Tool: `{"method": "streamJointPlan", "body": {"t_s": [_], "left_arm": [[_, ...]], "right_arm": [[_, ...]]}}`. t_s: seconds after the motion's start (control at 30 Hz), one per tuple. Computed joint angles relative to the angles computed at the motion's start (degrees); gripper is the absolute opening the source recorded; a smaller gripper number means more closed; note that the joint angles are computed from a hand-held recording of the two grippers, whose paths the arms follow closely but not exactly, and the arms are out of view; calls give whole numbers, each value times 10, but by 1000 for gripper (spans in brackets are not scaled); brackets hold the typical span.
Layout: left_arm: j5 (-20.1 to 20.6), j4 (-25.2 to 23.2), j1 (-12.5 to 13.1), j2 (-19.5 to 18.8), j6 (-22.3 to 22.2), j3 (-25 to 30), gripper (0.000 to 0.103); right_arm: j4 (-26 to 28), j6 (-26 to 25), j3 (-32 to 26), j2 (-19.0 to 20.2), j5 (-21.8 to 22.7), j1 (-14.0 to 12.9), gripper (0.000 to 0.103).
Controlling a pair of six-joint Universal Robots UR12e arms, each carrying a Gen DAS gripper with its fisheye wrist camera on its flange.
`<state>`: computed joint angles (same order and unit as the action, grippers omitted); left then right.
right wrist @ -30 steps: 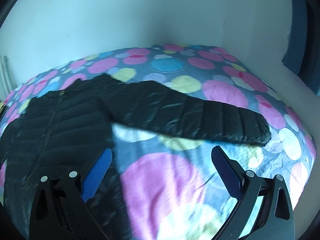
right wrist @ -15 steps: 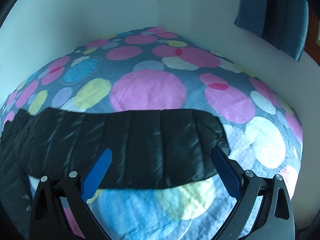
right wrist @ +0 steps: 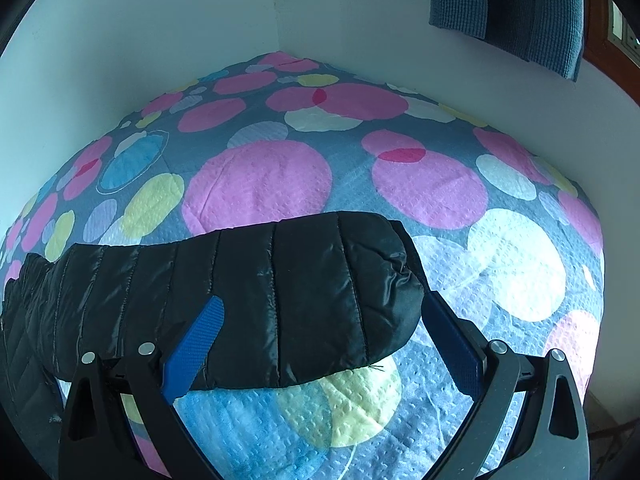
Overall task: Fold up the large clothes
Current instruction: 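Grasp the jacket hem with both grippers and fold it toward the collar, then grasp the sleeve cuff with the right gripper and lift it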
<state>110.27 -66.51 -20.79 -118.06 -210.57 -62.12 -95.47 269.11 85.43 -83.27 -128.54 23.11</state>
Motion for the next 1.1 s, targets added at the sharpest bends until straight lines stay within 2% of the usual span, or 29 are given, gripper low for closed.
{"method": "streamJointPlan", "body": {"t_s": [0.07,0.13,0.3,0.53,0.63,0.73,0.83,0.87,0.97,1.1], "left_arm": [[43,-12,-2,0,-6,-2,101],[63,-24,-1,0,-16,-4,101],[68,-27,6,9,-38,-19,101],[76,-15,7,13,-42,-30,101],[76,-5,7,15,-48,-38,101],[81,1,6,15,-53,-41,101],[87,1,4,15,-51,-40,101],[86,3,5,15,-50,-41,101],[82,7,6,16,-51,-43,101],[99,-6,3,16,-53,-39,101]], "right_arm": [[1,6,3,-2,3,-2,98],[-11,13,11,-6,12,-5,98],[-45,17,23,-13,31,-4,98],[-36,37,24,-12,36,-5,98],[-90,52,50,-27,64,-10,98],[-130,38,59,-25,83,-9,97],[-139,36,60,-20,90,-12,90],[-144,43,62,-20,90,-14,83],[-168,68,75,-23,86,-21,81],[-198,102,87,-27,79,-22,79]]}}
